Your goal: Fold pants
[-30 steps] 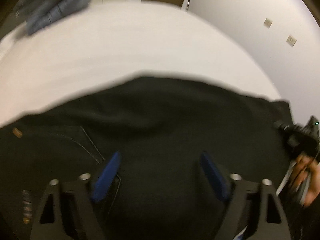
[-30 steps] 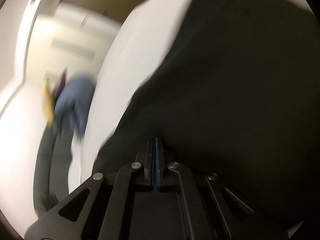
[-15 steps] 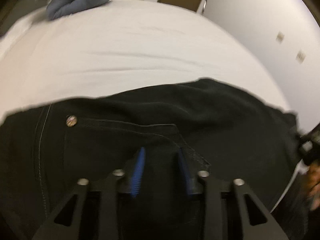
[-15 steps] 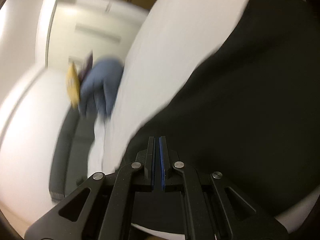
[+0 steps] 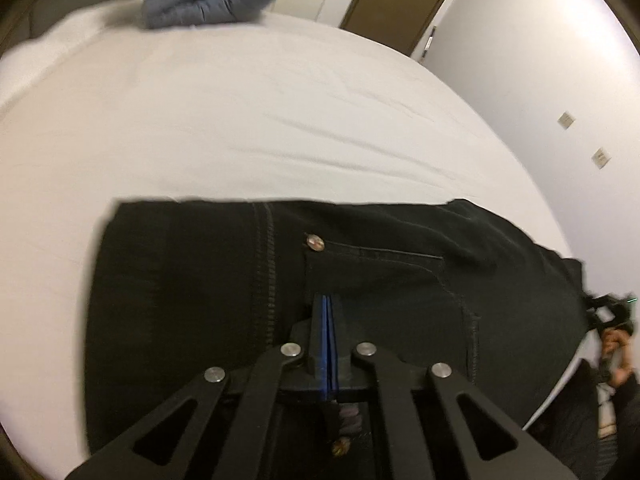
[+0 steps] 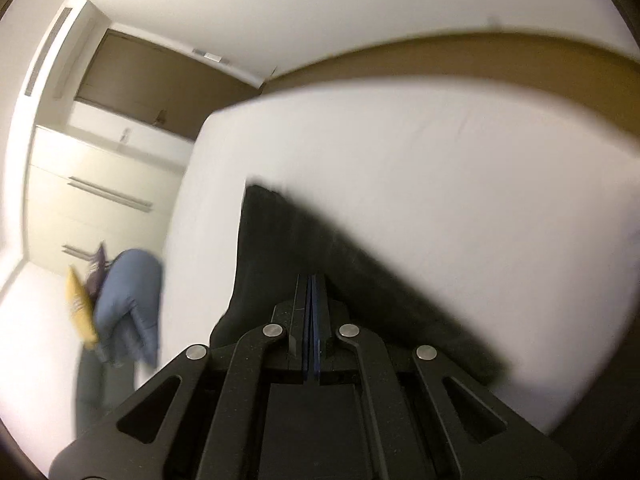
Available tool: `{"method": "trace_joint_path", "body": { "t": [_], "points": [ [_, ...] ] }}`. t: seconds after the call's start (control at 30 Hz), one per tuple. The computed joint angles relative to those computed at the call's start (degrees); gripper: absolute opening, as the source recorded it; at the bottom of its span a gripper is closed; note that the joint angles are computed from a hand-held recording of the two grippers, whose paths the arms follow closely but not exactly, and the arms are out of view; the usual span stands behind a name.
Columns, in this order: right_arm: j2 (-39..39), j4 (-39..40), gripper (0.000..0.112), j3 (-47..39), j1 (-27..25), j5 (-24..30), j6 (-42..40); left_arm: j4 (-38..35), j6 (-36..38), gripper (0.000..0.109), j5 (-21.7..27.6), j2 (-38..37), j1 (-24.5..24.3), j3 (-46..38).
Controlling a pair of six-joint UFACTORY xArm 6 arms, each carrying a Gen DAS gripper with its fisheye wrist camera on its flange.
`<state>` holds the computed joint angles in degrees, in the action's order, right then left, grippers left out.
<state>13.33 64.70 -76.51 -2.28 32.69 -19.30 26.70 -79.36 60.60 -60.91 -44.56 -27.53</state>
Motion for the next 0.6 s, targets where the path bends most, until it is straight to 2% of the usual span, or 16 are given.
{"method": "trace_joint_path", "body": {
  "t": [0.03,0.07,0.13,0.2,0.27,0.3,0.33,0.37,0.43,0.47,0.57,0.6],
  "points": [
    [-0.4,3.9,0.007,-0.2,0.5,3.1,-3.9,1.6,-0.7,0.009,2.7,-0.9,-1.3,-1.0],
    [-0.9,8.2,0.007,0.0,1.2,7.3,-7.3,3.5,-3.1,0.010,2.9,0.4,-3.0,-2.4],
    [-0.8,9.9,0.007,0.2,5.3,11.6,-9.7,5.3,-6.4,0.010,-0.4,1.7,-3.8,-3.8],
    [1.3,12.0,0.007,-0.8,10.2,15.9,-10.3,5.9,-7.6,0.010,-7.0,7.2,-4.2,-5.8],
    [3.8,11.4,0.007,-0.8,16.2,17.5,-9.1,4.8,-8.8,0.013,-14.4,13.3,-3.8,-7.1],
    [5.4,9.1,0.007,-2.0,18.1,17.4,-7.8,3.3,-8.3,0.013,-18.2,16.8,-3.6,-7.7],
    [6.4,7.1,0.007,-2.5,19.8,16.3,-5.8,2.1,-7.2,0.013,-19.5,20.4,-4.0,-8.8],
    [8.5,7.0,0.002,-5.4,21.8,14.8,-5.7,0.2,-6.3,0.013,-19.2,23.3,-4.3,-9.8],
    [9.1,8.3,0.000,-5.3,21.2,11.8,-5.9,-0.5,-7.8,0.013,-21.8,23.7,-3.8,-7.9],
    [10.6,10.1,0.000,-6.6,21.0,8.4,-6.1,0.4,-9.5,0.007,-23.6,22.4,-3.3,-6.1],
    [8.4,9.7,0.000,-3.8,13.6,3.8,-7.3,-4.2,-7.0,0.005,-28.0,18.5,-0.8,-1.8],
    [8.7,8.3,0.000,-4.5,11.6,1.1,-6.1,-5.2,-5.2,0.005,-27.2,18.1,-0.9,-2.0]
  ]
}}
